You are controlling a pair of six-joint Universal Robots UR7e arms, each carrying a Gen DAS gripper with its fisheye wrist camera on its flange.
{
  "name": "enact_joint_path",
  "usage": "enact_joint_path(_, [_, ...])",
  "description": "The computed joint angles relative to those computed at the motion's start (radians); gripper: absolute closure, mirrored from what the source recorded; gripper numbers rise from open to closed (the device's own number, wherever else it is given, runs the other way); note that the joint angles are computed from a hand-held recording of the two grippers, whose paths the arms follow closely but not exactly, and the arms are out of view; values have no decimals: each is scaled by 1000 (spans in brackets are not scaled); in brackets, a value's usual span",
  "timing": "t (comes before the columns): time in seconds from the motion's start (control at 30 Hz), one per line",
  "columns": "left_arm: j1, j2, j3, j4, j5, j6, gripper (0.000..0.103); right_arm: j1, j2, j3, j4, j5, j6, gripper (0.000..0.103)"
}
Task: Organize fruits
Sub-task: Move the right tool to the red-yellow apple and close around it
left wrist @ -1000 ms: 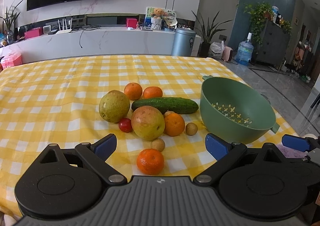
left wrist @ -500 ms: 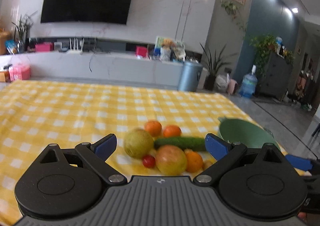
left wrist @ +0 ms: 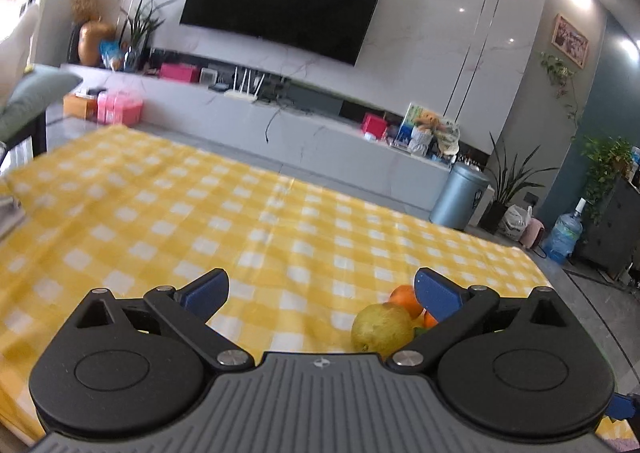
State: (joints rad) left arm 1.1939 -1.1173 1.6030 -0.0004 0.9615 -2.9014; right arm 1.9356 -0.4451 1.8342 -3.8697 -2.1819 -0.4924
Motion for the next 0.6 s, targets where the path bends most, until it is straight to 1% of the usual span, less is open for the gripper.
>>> enact_joint_path(0.1, [11, 4, 4, 4, 24, 28, 0, -1, 14, -37, 70, -14, -27, 4])
enact_joint_path(0.2, [17, 25, -28, 62, 18, 3, 0, -6, 24, -75, 110, -22, -35, 4])
enact_joint_path(0.23, [19, 34, -40, 83, 12, -15, 0, -3, 29, -99, 148, -46, -38, 4])
enact_joint_path(0.27, [24, 43, -50, 93, 5, -28, 0, -2, 38, -125, 182, -69, -58, 4])
enact_joint_path(0.33, [22, 61, -63, 103, -36, -62, 0, 2, 61, -180, 232, -106, -112, 4])
enact_joint_path(0.4, [26, 79, -84, 125, -58, -78, 0, 0, 73, -227, 296, -125, -134, 4])
enact_joint_path(0.47, [28, 93, -102, 156, -64, -89, 0, -8, 73, -276, 423, -135, -97, 4])
enact_joint_path(0.53, [28, 100, -111, 178, -66, -95, 0, -23, 74, -319, 553, -128, -28, 5])
enact_joint_path(0.57, [31, 105, -118, 186, -64, -92, 0, -31, 75, -335, 601, -119, 2, 10])
enact_joint_path(0.6, [31, 107, -119, 190, -68, -90, 0, -37, 78, -343, 625, -110, 18, 14])
